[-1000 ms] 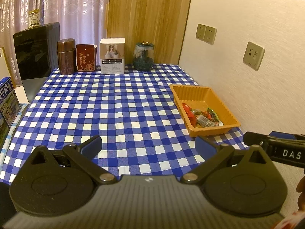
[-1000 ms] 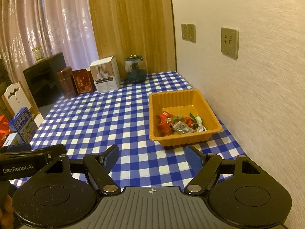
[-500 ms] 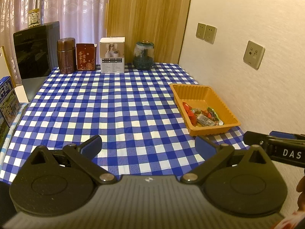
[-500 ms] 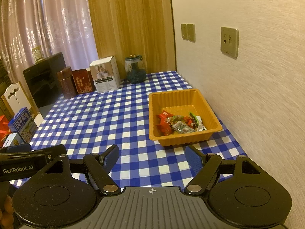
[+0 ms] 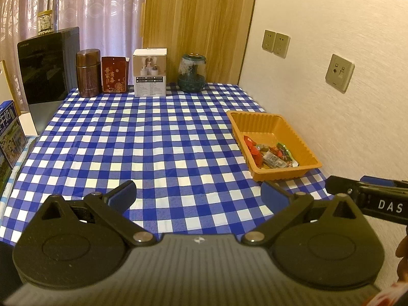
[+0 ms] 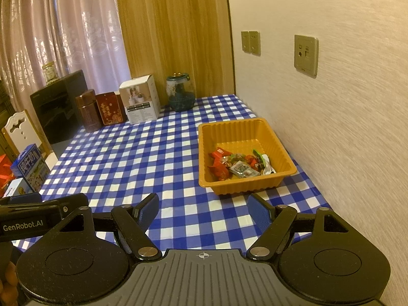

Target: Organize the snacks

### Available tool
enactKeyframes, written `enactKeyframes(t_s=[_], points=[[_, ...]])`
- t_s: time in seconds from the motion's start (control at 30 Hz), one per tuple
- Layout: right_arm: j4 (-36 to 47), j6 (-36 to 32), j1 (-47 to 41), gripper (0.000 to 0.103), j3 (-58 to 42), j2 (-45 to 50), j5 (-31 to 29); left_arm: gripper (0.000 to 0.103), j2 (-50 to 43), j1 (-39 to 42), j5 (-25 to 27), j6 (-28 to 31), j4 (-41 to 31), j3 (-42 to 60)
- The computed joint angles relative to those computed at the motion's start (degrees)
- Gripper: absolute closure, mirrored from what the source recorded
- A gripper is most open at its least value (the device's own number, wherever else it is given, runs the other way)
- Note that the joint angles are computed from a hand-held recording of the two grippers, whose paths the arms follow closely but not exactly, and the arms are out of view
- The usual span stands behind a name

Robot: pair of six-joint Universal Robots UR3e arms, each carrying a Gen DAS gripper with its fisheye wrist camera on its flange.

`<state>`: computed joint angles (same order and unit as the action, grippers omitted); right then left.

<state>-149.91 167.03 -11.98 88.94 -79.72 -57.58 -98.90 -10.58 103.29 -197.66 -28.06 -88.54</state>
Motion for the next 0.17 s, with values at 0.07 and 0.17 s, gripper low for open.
enactKeyframes(t_s=[0.07, 0.17], points=[[-0.27, 0.08, -0.04, 0.027, 0.25, -0.03, 0.0, 0.0, -0.11, -0.15, 0.3, -0.11, 0.36, -0.11], [-0.35, 0.04, -0.11, 0.027, 0.33, 0.01, 0.08, 0.0, -0.28, -0.31, 0.57, 0.0, 1.07, -0.3]])
